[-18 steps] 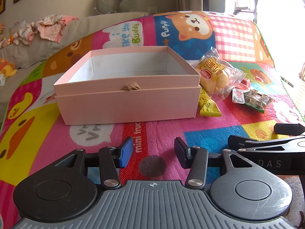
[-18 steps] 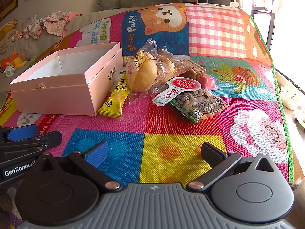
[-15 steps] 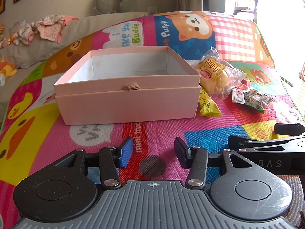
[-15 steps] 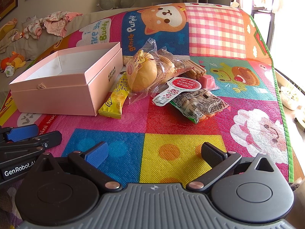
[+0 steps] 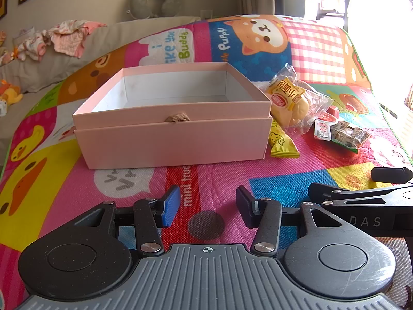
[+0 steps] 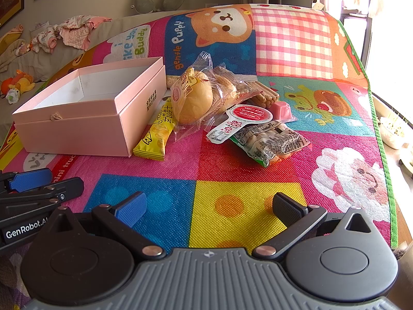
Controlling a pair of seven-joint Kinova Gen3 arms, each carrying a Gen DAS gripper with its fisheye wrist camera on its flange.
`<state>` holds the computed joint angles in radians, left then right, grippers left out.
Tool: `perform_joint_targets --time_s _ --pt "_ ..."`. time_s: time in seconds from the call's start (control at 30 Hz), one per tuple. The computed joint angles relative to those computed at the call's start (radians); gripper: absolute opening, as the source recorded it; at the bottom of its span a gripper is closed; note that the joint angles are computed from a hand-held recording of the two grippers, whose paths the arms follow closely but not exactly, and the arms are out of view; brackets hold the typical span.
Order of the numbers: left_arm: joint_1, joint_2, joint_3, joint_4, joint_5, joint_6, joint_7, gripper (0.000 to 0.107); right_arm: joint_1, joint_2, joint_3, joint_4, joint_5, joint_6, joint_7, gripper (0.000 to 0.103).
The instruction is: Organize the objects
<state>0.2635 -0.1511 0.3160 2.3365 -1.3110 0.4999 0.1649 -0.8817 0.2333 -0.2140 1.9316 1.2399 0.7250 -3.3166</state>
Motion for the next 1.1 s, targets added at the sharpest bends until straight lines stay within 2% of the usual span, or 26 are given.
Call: perform_joint_targets --time_s 1.1 --pt "0.0 -0.005 0.007 0.006 0.003 0.007 0.003 0.053 -0.001 -0.001 0.0 -0.005 -0.007 0.004 0.009 0.103"
